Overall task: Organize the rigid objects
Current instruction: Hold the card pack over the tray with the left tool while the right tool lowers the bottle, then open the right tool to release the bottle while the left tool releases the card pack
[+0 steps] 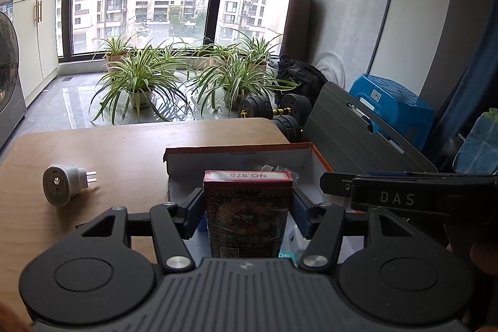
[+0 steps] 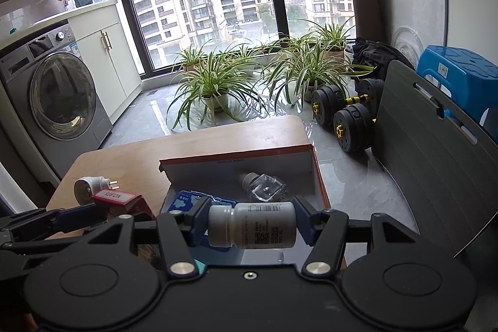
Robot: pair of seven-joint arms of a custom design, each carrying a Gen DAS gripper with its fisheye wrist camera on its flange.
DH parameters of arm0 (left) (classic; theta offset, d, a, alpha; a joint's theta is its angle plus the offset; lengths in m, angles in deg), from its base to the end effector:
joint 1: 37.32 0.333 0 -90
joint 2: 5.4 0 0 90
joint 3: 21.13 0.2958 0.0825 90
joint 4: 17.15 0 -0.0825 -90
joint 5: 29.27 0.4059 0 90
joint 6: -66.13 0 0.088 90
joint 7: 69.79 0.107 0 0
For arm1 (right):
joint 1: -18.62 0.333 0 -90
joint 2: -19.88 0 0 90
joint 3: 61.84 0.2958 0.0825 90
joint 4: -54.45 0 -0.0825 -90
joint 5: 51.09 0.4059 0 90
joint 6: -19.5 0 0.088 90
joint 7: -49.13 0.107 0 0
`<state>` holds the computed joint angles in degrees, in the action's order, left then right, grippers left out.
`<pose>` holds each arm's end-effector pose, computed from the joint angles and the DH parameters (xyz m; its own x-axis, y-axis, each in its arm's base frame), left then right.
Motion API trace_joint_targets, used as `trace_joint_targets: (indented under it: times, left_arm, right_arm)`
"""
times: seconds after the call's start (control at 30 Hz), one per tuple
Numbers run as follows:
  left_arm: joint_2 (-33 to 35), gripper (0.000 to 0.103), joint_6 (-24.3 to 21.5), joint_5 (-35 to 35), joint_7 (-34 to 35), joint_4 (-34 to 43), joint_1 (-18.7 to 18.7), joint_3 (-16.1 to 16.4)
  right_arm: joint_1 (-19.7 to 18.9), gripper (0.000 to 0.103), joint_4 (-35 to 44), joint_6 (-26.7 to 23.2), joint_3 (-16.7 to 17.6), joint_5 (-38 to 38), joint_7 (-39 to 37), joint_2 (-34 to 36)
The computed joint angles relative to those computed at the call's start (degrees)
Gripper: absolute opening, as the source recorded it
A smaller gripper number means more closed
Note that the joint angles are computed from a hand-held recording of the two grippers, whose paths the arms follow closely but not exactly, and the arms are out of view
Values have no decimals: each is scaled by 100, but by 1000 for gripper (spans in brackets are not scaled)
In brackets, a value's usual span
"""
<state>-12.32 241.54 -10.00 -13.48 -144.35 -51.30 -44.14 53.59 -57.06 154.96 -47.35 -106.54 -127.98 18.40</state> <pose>0.4404 -0.3727 0.5035 -0.4531 -0.8798 0.1439 -0.5691 0.1613 -0.8063 0.4045 0.4591 0.5150 -0.1024 -0.9794 -0.1741 -0.6066 0.2002 -0.7694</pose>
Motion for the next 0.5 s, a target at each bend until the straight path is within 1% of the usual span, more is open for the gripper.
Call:
trace_joint_targets:
  times: [0.23,0.37,0.5]
  left_arm:
    - [31,60,13,-3,16,22,-21,17]
    - [62,60,-2,-13,26,53,-48,33]
    - [90,60,-28,-68,90,86,-111,74]
  right_arm:
    - [19,70,30,-36,0,8,50,38]
    - [6,71,-56,5,-4,-180,288,-51]
    - [2,71,-69,-185,43,-315,521,-99]
